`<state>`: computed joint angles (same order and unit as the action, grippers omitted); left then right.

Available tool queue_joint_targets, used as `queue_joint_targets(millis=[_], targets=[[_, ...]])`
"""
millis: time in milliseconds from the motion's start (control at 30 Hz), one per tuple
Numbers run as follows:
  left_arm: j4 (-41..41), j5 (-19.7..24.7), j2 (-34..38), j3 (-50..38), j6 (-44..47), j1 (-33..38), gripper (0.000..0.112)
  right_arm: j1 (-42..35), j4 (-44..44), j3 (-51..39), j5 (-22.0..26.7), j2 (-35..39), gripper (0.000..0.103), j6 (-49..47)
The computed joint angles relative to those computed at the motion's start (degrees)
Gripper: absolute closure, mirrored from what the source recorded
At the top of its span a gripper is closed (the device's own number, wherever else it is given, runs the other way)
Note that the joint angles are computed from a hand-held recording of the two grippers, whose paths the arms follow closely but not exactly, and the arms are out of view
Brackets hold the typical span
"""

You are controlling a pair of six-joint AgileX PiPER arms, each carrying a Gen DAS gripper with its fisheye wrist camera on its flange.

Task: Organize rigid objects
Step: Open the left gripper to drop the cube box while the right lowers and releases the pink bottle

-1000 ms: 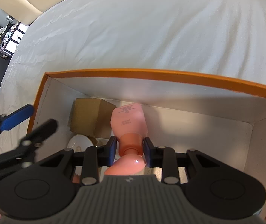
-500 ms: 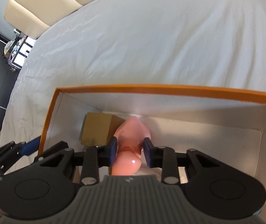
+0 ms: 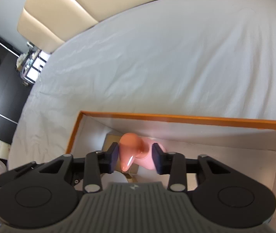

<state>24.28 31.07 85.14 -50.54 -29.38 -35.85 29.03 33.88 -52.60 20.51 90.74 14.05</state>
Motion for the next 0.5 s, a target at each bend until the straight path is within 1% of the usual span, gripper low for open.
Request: queue_joint_targets(millis=[100,133,200,267,333,367,467,500], targets=[[1.8,0.7,0.3,-0.3,-1.8,-0.6,0.077,0.2,-1.8,1.0,0.0,-1.4,0.062,1.7],[1.9,0.7,0.3,-0.3,-1.8,-0.5,0.078,0.2,-1.7,1.4,-0.1,-1.7,0.058,1.6],[1.4,0.6,0.1,-0.1,-1.4,-0.2,0.08,0.2,0.5,0.9,1.0,-1.1,0.054,-0.2],[0.9,0.5,-0.1,0.1,-0.6,0.2,0.082,0.3,2.6,0.8,1.3,-0.7,0.055,-2.2],[0.0,0.6,-0.3,0.1,0.6,0.6,0.082,1.5,-1.7,-0.1,1.3,-0.2,0.056,1.4],[-0.3,0.7,-0.3,-0.1,1.1,0.7,0.082,1.8,-2.2,-0.4,1.3,0.0,0.056,1.6],[-1.3,0.4,-0.5,0.0,2.5,1.3,0.082,1.6,3.0,-0.1,1.3,1.0,0.056,-3.2],[-1.4,0.3,-0.4,0.0,2.6,1.4,0.082,1.8,2.2,-0.4,1.5,1.3,0.055,-2.5]])
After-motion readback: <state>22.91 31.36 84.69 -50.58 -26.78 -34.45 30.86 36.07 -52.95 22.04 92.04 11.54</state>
